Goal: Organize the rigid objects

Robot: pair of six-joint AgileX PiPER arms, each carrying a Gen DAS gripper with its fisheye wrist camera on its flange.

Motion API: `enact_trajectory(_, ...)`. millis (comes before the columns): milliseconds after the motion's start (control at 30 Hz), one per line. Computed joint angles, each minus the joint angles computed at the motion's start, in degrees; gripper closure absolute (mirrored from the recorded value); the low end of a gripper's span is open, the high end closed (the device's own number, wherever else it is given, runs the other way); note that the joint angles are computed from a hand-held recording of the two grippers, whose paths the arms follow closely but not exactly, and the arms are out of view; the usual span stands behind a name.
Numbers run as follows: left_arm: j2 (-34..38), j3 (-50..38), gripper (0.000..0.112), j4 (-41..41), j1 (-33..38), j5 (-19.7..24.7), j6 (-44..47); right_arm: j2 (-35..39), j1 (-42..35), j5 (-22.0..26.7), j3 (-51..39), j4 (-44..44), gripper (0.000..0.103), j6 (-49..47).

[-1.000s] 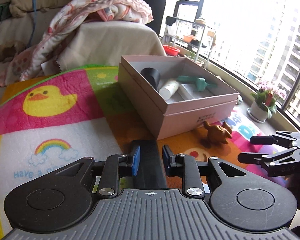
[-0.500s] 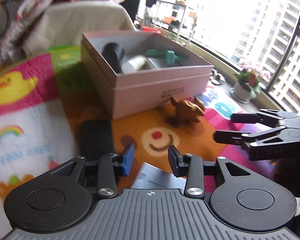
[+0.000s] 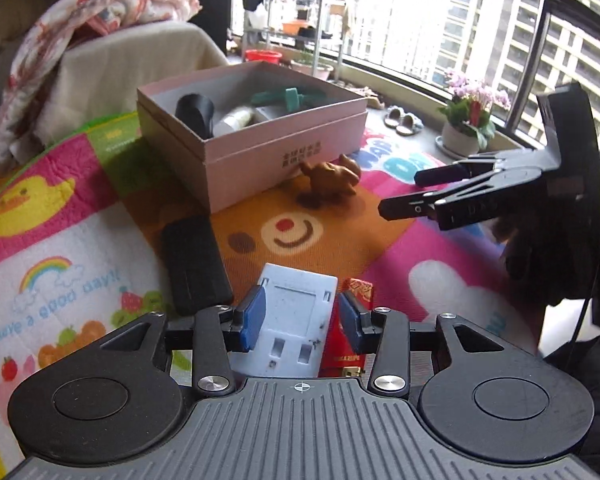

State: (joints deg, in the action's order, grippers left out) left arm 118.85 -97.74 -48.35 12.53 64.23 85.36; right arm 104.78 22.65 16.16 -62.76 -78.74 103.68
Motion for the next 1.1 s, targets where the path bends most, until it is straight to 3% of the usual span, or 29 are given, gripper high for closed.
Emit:
enact_trajectory(100,-3.4,5.1,0.064,1.3,-1.1,-5.7,3.8,0.1,0.0,-0.1,-0.3,1.2,0.014,-1.5)
enact_trajectory(267,-2.1,2.9,0.064,2.4,-0.5,-5.3,1.8,0.3,-0.7,-1.8,-0.5,3.4,0.007,-4.3)
enact_trajectory(400,-1.3,1.7,0.061,1.9,-0.3,-5.7,-1.2,0.8,-1.2,-3.1,-1.8,11.4,0.000,-13.8)
enact_trajectory(633,-0.2,1.5,0.058,5.0,-1.9,-9.4,-9.4,1.0,-1.4,-2.7,-2.8,20.6,0.000,-25.0)
enact_trajectory(733,-1.0,3.6,0.059,3.0,-1.2,-8.6,-8.5,1.7,-0.7,-0.1,-4.7,27.4,0.000,-33.4)
enact_trajectory(833,-1.5,5.9,0.058,-1.0,-0.2,-6.9,-9.5,3.2,1.2,4.4,-7.2,27.9,0.000,-36.3)
enact_trajectory(1000,-4.3,12.3,0.058,-5.6,-0.5,-11.9,-10.4,3.2,1.3,4.8,-7.3,27.1,0.000,-35.1)
enact_trajectory(1100,-6.3,15.9,0.058,-6.4,-1.3,-15.2,-5.9,4.8,1.8,7.0,-10.0,27.4,0.000,-34.1)
